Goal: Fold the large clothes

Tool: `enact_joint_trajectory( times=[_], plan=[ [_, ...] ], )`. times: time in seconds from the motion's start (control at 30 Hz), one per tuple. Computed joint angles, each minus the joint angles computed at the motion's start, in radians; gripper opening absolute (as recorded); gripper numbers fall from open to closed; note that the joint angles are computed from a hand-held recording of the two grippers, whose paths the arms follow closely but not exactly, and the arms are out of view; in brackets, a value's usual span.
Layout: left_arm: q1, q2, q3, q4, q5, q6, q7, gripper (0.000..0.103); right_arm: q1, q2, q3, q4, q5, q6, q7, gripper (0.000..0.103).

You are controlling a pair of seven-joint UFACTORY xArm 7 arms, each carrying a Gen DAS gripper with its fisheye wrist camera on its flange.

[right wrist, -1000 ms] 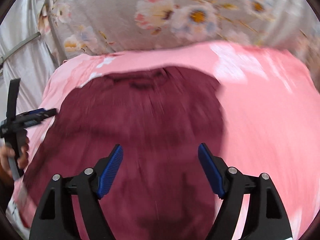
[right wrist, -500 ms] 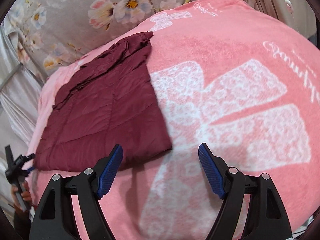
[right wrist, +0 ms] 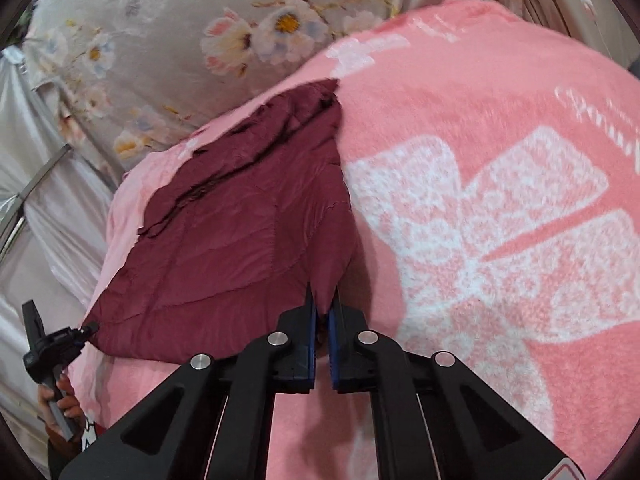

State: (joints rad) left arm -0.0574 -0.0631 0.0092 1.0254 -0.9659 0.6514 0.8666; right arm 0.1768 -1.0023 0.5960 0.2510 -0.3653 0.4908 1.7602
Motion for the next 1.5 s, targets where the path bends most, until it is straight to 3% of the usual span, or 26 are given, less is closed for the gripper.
enact_joint_trajectory(
  times=[0.17, 0.3, 0.4, 0.5, 0.6, 0.7, 0.8, 0.87, 0.93, 1.0, 1.07, 1.23, 1.3, 1.33, 1.37, 1.4, 1.43, 1.47, 1.5],
  plan=[
    [0.018, -0.184, 0.080, -0.084, -0.063, 0.109, 0.126, 0.004, 0.097, -0.110, 0.042, 0.096, 0.010, 0.198, -0.038, 0.004],
    [0.033, -0.325, 0.167, -0.131, -0.053, 0.221, 0.161, 0.004, 0.141, -0.169, 0.115, 0.220, 0.015, 0.391, -0.073, 0.003],
    [0.041, -0.428, 0.226, -0.151, -0.034, 0.274, 0.168, 0.004, 0.138, -0.225, 0.158, 0.307, 0.009, 0.497, -0.105, 0.003],
    [0.024, -0.479, 0.266, -0.117, -0.043, 0.289, 0.166, 0.004, 0.088, -0.278, 0.164, 0.379, -0.019, 0.525, -0.158, 0.003],
    [-0.010, -0.495, 0.261, -0.087, -0.064, 0.231, 0.186, 0.004, 0.014, -0.300, 0.124, 0.407, -0.053, 0.466, -0.225, 0.003],
    [-0.066, -0.441, 0.217, -0.028, -0.066, 0.089, 0.180, 0.004, -0.083, -0.274, 0.062, 0.404, -0.082, 0.370, -0.286, 0.003],
    [-0.092, -0.308, 0.127, 0.065, -0.047, -0.131, 0.142, 0.003, -0.187, -0.210, -0.017, 0.368, -0.084, 0.224, -0.307, 0.001],
    [-0.107, -0.183, 0.081, 0.157, 0.019, -0.224, 0.077, 0.003, -0.273, -0.130, -0.071, 0.341, -0.084, 0.077, -0.308, 0.000],
    [-0.103, -0.042, 0.028, 0.248, 0.140, -0.289, -0.037, 0.003, -0.359, -0.033, -0.073, 0.356, -0.083, 0.009, -0.321, 0.000],
    [-0.089, 0.069, -0.005, 0.320, 0.233, -0.271, -0.141, 0.003, -0.428, 0.076, -0.065, 0.381, -0.090, -0.037, -0.341, 0.000],
    [-0.067, 0.139, -0.030, 0.366, 0.252, -0.210, -0.202, 0.003, -0.473, 0.171, -0.061, 0.396, -0.097, -0.079, -0.341, 0.000],
    [-0.005, 0.097, -0.065, 0.311, 0.153, -0.173, -0.089, 0.004, -0.430, 0.209, -0.079, 0.360, -0.098, -0.128, -0.361, 0.000],
    [0.015, 0.065, -0.046, 0.300, 0.117, -0.107, -0.046, 0.010, -0.395, 0.216, -0.089, 0.355, -0.090, -0.128, -0.388, 0.001],
    [0.025, 0.045, -0.031, 0.289, 0.111, -0.069, -0.037, 0.032, -0.374, 0.230, -0.101, 0.353, -0.086, -0.138, -0.410, 0.010],
    [0.034, 0.028, -0.016, 0.277, 0.091, -0.036, -0.021, 0.066, -0.356, 0.247, -0.110, 0.358, -0.078, -0.135, -0.429, 0.021],
    [0.039, 0.008, -0.002, 0.254, 0.064, -0.018, 0.001, 0.080, -0.347, 0.266, -0.112, 0.366, -0.074, -0.131, -0.443, 0.030],
    [0.045, -0.019, 0.013, 0.217, 0.034, -0.015, 0.027, 0.090, -0.352, 0.285, -0.105, 0.375, -0.076, -0.131, -0.445, 0.050],
    [0.050, -0.042, 0.026, 0.178, 0.036, -0.018, 0.035, 0.090, -0.355, 0.305, -0.101, 0.382, -0.080, -0.136, -0.447, 0.064],
    [0.051, -0.056, 0.034, 0.149, 0.050, -0.016, 0.032, 0.090, -0.357, 0.329, -0.100, 0.389, -0.085, -0.145, -0.451, 0.067]
  ],
)
